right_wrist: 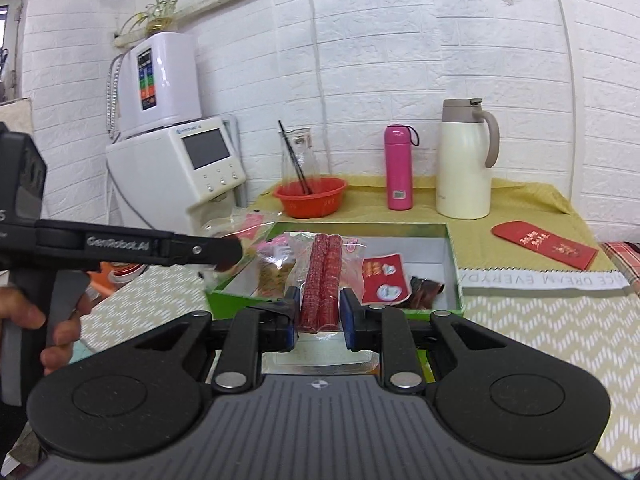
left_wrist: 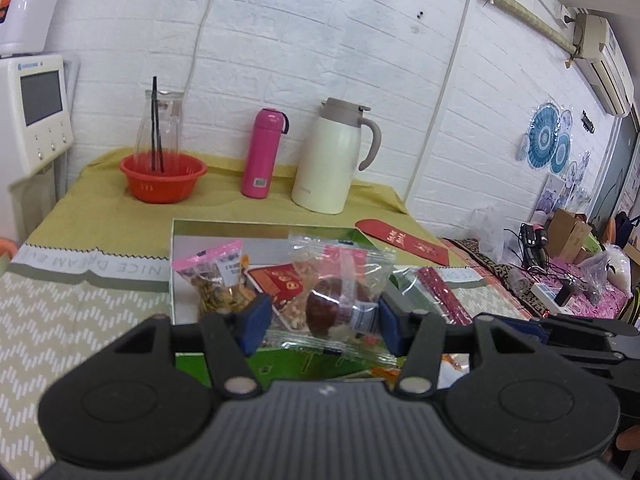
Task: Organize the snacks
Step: 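Carry both packs into the green box and open both grippers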
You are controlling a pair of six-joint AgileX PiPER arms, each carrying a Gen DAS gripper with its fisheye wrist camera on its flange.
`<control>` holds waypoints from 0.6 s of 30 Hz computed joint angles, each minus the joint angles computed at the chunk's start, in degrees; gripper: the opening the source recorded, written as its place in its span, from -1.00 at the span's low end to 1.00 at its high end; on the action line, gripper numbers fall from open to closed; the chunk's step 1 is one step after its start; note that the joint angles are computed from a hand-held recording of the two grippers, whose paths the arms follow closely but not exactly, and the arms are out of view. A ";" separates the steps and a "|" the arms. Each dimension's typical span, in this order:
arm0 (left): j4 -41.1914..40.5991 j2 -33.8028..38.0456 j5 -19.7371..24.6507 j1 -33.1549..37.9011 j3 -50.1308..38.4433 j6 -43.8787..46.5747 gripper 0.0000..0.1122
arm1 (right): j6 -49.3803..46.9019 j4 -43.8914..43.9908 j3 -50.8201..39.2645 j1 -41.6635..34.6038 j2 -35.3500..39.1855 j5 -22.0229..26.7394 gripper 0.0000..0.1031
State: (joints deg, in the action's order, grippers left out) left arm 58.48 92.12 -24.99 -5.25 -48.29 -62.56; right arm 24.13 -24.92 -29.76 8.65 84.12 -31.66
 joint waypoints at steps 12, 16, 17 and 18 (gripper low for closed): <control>12.37 13.80 6.37 -1.64 -16.69 -13.72 -0.03 | 3.86 -4.63 -17.96 -3.70 16.88 5.88 -0.26; 17.54 17.03 7.31 -1.54 -20.23 -19.25 -0.03 | 6.62 -6.92 -21.18 -4.42 20.33 6.29 -0.26; 18.45 17.62 7.41 -1.51 -20.90 -20.13 -0.03 | 7.47 -7.73 -21.99 -4.54 20.99 6.57 -0.25; 18.60 18.07 7.54 -1.54 -21.33 -20.23 -0.03 | 7.93 -8.39 -22.61 -4.55 21.54 6.83 -0.25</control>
